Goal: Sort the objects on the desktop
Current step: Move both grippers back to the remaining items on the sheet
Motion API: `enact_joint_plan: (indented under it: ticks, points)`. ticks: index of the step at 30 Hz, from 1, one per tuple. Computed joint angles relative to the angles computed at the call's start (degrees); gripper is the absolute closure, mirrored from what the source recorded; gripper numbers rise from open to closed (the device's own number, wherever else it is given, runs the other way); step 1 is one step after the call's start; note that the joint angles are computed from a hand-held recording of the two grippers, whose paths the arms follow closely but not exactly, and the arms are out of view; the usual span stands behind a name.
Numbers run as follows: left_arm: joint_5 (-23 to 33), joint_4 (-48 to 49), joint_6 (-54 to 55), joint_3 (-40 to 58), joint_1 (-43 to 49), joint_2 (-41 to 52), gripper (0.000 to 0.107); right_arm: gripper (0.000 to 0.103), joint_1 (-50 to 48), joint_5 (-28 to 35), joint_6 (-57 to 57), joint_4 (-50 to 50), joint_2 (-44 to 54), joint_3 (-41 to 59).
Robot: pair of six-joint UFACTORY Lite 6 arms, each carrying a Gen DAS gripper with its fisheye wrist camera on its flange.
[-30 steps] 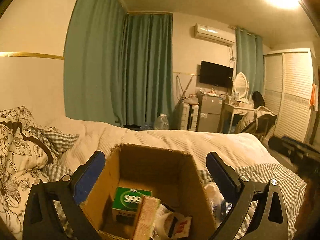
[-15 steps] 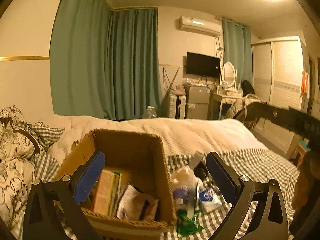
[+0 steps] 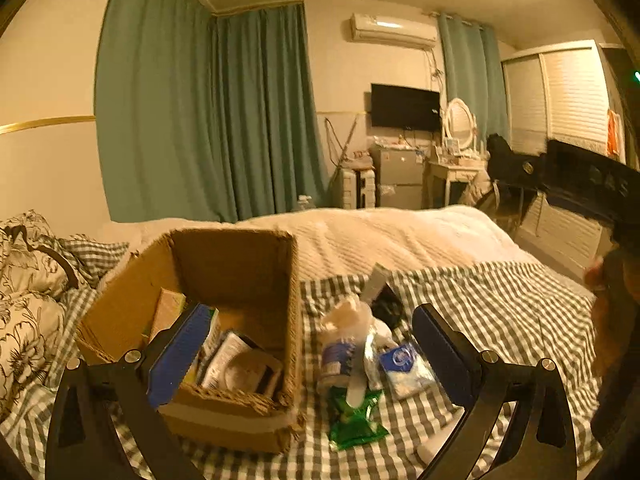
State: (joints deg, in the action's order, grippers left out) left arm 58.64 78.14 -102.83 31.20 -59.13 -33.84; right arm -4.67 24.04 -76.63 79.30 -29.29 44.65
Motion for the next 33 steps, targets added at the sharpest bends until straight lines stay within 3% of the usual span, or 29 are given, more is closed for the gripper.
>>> enact_joint_plan:
  ticks: [6,10,14,19,24,30,33]
  points:
    - [-2.49,0.83,-2.24,-1.39,-1.76,5.35,0.004,0.0,-0.91,-3.62,-18.23,15.13,2.2,-2.8]
    - [-5.19,0.57,-4.02,-1.18,-1.17,10.63,0.004,0.0,-4.19,0.96,-22.44,15.29,5.58,-2.56]
    - [-10.6,1.63,-7.81,-2.51,0.56,13.68,0.004,0.0,-3.98,1.41,-28.92,16.59,8.32,-3.04]
    - [-12.56,3.99,-12.72,-2.44,0.76,19.75,0.004,0.0,-6.02,6.58,-31.63,18.24,13.18,-3.42]
    - [-18.41,7.41,-18.36,-2.03,4.9,24.69,0.004,0.0,-5.5,5.31,-37.31,20.72,19.63,-2.18]
    - [-16.11,9.11,-23.92,1.37,5.68,34.58,0.004,0.001,-6.23,3.98,-36.95,18.71,29.96,2.25]
    - [-16.23,10.29,-26.79,1.86,6.36,37.13,0.004,0.007,-5.78,3.12,-34.73,15.17,33.83,4.38]
